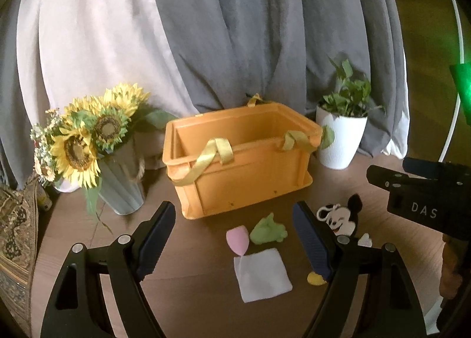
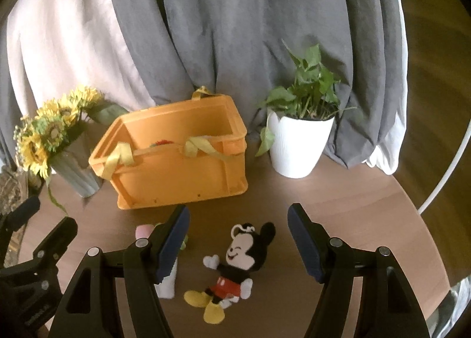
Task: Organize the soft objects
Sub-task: 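Withdraw both tools from the crate toward the Mickey plush and white cloth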
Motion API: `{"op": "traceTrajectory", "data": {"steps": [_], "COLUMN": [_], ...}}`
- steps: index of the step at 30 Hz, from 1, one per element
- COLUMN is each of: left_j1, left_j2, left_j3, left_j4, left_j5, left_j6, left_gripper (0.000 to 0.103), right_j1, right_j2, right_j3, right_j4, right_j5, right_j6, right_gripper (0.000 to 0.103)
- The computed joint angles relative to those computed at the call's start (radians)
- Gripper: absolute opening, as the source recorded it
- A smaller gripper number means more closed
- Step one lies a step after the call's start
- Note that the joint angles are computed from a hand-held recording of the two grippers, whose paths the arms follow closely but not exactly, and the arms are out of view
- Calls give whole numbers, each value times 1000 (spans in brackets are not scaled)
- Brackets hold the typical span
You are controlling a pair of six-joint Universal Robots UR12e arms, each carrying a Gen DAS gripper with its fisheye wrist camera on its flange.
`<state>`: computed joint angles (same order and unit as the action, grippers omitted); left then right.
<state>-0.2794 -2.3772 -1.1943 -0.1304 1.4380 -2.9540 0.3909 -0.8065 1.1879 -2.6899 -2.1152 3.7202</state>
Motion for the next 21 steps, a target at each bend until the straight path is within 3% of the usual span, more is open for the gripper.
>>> {"op": "traceTrajectory", "data": {"steps": [8,21], "left_j1": [-12,-14], "left_j2": [-27,-47], "left_j3": [-2,15], "left_j4": [50,-111], "left_j5": [61,33], "left_j6": [73,98], "left_gripper": [78,71], "right_j1": [-4,-28], "right_j2": [2,22], "right_j3": [25,16], "right_j4": [26,121], "right_j5": [33,153], "right_j6": [26,79], "right_gripper": [70,70]}}
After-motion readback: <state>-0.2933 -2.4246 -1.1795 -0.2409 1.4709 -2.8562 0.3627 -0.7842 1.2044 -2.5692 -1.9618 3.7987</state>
